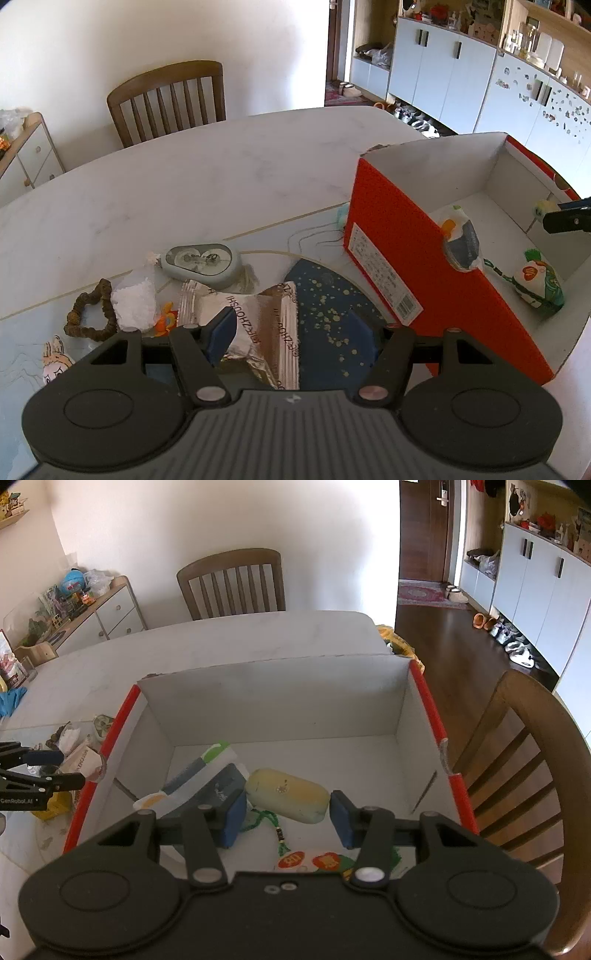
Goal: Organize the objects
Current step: 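Return left tool to the pile and grasp the yellow box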
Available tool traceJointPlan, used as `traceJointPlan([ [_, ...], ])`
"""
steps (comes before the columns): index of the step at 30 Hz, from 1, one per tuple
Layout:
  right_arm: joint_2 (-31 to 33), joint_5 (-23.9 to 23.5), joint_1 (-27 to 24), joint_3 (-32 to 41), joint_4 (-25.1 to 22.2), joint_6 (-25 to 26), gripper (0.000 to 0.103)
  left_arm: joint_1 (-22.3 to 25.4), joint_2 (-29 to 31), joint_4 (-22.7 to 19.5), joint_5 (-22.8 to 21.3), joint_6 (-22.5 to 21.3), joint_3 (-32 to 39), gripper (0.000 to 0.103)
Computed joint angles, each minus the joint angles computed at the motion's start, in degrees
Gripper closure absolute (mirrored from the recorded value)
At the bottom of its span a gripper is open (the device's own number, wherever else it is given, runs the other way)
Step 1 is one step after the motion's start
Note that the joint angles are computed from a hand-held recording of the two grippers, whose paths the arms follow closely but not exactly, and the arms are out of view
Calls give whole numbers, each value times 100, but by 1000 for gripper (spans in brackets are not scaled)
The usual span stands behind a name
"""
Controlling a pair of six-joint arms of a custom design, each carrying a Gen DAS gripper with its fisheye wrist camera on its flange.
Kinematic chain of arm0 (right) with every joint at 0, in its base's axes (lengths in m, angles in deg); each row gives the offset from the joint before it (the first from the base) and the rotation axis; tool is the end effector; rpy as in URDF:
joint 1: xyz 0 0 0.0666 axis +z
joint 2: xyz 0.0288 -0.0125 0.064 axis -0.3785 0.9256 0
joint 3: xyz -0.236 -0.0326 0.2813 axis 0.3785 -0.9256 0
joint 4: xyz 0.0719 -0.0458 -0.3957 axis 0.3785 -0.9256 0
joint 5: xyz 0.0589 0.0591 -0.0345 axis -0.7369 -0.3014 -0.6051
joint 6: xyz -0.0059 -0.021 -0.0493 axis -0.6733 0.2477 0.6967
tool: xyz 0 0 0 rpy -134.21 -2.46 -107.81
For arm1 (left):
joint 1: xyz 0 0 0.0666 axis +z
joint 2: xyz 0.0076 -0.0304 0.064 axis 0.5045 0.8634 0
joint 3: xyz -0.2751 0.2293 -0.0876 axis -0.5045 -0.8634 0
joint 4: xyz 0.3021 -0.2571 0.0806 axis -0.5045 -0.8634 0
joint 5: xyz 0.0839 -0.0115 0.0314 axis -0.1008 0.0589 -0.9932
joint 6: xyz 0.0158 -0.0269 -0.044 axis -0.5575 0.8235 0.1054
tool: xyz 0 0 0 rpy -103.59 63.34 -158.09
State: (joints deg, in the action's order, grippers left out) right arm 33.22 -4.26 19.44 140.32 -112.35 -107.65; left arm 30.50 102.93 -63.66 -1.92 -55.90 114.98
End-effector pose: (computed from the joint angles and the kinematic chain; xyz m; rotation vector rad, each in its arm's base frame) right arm 0.3111 0.2564 0.5655 0.2611 2.4396 0.1049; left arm 0.4366 -0.0130 0.5639 0.8380 2.3442 -0.2961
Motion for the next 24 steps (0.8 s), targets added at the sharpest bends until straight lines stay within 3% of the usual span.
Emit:
traceJointPlan([
  [7,99,-34,3,86,-17,-21,55,414,258,-94,-4,-153,329,37],
  [14,209,-44,31,175,-35,-31,55,976,267,-320,1,-617,219,37],
  [20,321,-51,50,291,-103,5,55,967,53,-199,-175,-917,-330,37],
  [24,372,-51,79,356,-147,18,55,927,22,-46,-232,-872,-454,40],
])
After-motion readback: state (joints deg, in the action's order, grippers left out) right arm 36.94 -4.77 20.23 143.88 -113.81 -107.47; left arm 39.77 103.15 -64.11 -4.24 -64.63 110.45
